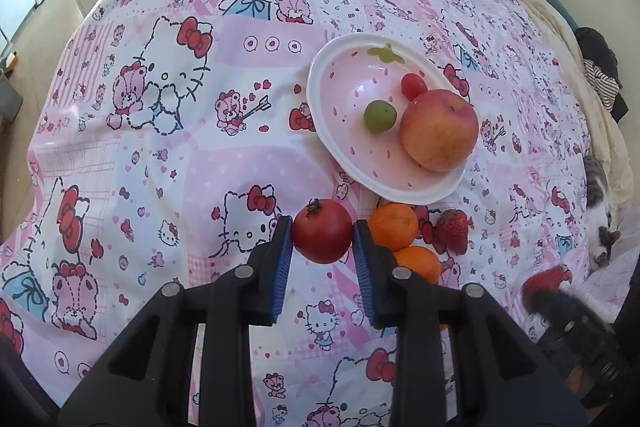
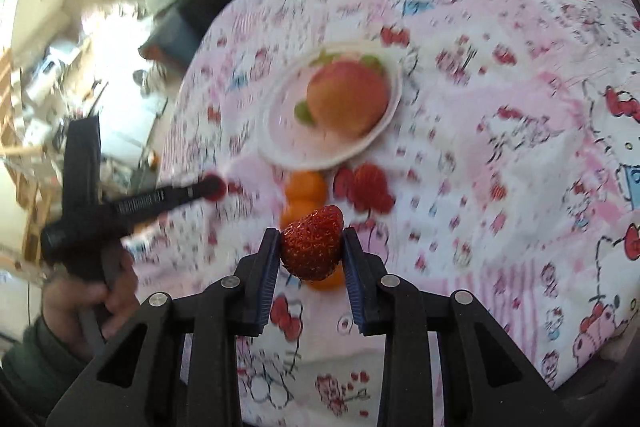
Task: Organize fruits
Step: 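Grasp a red strawberry with the right gripper while the left holds the tomato, then carry the strawberry toward the plate with the right gripper while the left carries the tomato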
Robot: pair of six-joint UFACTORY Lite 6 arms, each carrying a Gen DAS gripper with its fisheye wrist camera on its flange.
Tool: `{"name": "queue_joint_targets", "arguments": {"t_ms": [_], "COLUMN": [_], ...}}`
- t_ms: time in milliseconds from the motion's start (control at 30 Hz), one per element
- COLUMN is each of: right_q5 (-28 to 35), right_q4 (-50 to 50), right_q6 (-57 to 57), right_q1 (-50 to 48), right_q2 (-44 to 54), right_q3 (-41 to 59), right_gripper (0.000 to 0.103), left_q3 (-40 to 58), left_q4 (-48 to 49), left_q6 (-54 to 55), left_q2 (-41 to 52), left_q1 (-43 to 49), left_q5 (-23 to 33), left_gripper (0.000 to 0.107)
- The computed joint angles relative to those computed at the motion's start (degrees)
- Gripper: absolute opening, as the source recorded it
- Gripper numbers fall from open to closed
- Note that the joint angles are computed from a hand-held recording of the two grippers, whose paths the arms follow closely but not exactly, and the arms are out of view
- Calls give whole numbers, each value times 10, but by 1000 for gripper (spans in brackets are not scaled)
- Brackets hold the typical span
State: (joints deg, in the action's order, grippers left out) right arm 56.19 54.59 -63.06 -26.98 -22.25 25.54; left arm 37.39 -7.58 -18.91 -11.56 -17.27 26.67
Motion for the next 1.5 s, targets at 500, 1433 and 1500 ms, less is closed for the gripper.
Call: {"name": "queue_joint_targets", "arguments": {"t_ms": [500, 1433, 1500], "right_q5": [27, -97, -110], "right_q4": [80, 75, 63], "right_q6": [-27, 31, 38], "right_q1": [-12, 145, 159], "right_q2": [77, 455, 487], "right_q3": [101, 489, 519], "right_gripper": [33, 33, 33], "left_q3": [11, 402, 418], "left_q4": [-23, -89, -76], "left_q6": [34, 231, 223], "left_q2": [-29, 324, 352], "left_q1": [26, 54, 50], "left_q5": [1, 44, 37], "left_gripper": [26, 26, 26]}}
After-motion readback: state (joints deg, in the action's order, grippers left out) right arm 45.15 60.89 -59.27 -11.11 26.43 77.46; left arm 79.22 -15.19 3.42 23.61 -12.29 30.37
